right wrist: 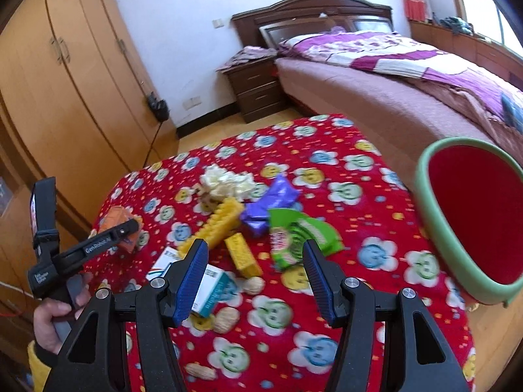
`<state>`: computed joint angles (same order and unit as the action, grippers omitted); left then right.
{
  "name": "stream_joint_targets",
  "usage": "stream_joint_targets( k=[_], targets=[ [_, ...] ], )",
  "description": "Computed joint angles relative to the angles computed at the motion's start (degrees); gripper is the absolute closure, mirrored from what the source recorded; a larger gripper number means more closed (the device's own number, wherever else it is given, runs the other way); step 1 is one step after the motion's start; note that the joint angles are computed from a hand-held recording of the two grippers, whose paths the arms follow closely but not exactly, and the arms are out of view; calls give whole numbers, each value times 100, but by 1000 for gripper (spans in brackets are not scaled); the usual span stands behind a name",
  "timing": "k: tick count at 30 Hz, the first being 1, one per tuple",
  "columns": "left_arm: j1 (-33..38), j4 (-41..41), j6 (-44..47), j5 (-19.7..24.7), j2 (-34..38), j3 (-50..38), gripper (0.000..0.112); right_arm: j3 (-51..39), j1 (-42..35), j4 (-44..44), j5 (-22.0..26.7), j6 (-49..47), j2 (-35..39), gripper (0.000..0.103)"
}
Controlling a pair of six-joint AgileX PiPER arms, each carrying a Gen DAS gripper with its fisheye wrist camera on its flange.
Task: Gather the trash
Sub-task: 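Grasp the orange cardboard box with the left tool, then grasp the yellow foam strip with the right tool and lift it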
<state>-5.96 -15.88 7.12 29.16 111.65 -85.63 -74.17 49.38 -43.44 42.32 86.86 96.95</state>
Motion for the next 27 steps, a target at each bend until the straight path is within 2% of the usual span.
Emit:
stream_joint_targets(
  k=[4, 13, 22, 23, 24, 27],
  targets=[
    [15, -338, 272, -159, -3, 135, 59, -445, -137, 391, -105, -445, 417, 42],
    [-11, -724, 631, -196, 65, 203, 59, -1369, -361, 1176, -250, -1375, 1237, 42],
    [65, -1070, 926, -165, 52, 231, 59, -1885, -534, 1301, -305, -1652, 1694, 42],
    [66, -1085, 930, -166, 54, 235, 59, -1903, -539, 1292, -306, -1651, 1715, 47],
    [59, -1086, 922, -179, 40, 256, 59, -1931, -553, 1314, -300, -1692, 1744, 59],
    [57, -1115, 953, -191, 33, 270, 59, -1902, -602, 1469, -376, -1831, 1757, 77]
  ],
)
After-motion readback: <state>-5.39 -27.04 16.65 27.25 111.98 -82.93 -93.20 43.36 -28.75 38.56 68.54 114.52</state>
